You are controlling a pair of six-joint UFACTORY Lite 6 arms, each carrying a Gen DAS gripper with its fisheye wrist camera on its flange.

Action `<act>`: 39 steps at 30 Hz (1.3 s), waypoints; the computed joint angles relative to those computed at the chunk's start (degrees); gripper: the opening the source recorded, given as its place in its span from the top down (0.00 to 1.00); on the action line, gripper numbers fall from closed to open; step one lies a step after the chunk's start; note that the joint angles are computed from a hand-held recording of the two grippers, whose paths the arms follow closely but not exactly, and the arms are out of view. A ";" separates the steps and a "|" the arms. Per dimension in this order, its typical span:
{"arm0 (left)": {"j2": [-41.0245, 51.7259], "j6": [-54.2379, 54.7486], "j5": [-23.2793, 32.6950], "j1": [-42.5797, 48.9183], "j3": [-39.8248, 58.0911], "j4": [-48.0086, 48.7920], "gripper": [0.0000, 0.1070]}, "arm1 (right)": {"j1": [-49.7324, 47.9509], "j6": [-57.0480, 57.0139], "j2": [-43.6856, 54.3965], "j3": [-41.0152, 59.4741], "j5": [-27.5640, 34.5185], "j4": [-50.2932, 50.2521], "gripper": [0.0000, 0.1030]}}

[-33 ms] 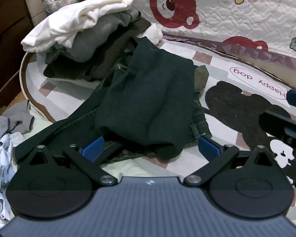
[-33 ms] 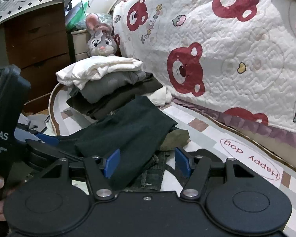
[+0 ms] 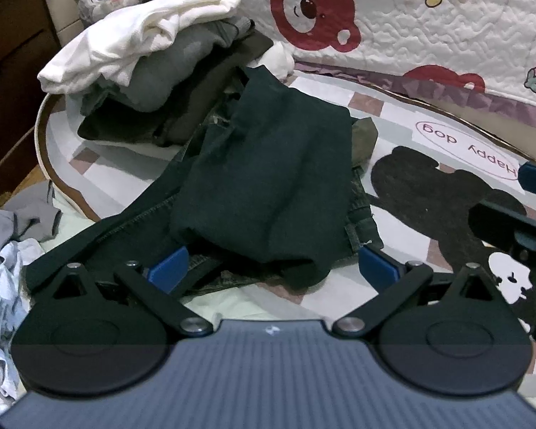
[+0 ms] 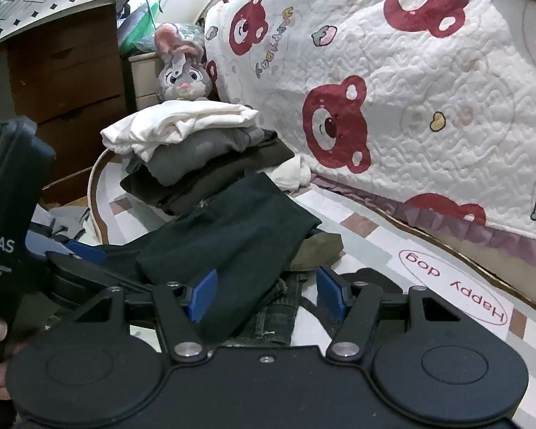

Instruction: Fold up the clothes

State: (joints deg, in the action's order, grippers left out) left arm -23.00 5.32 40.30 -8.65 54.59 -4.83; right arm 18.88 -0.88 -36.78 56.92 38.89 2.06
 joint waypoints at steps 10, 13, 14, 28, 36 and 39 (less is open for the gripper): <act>-0.25 -1.96 2.63 0.17 1.10 -3.34 0.06 | 5.16 9.99 -2.03 -2.26 -3.00 -6.99 0.35; -0.32 -2.57 3.40 0.24 1.43 -4.32 0.07 | 4.03 8.43 -1.75 -2.05 -2.77 -5.17 0.35; -0.34 -2.78 3.65 0.27 1.54 -4.65 0.07 | 4.01 8.57 -1.73 -2.05 -2.74 -5.08 0.35; 0.14 -5.21 3.92 -0.58 1.59 -1.59 0.05 | 4.45 9.55 -2.82 -4.07 -2.79 -6.31 0.34; 0.63 -5.95 4.02 -0.91 1.49 -0.79 0.05 | 3.12 7.20 -2.83 -4.36 -2.60 -4.29 0.33; 0.55 -6.23 4.03 -1.13 1.41 -0.38 0.05 | 3.50 7.97 -2.70 -4.29 -2.60 -5.03 0.33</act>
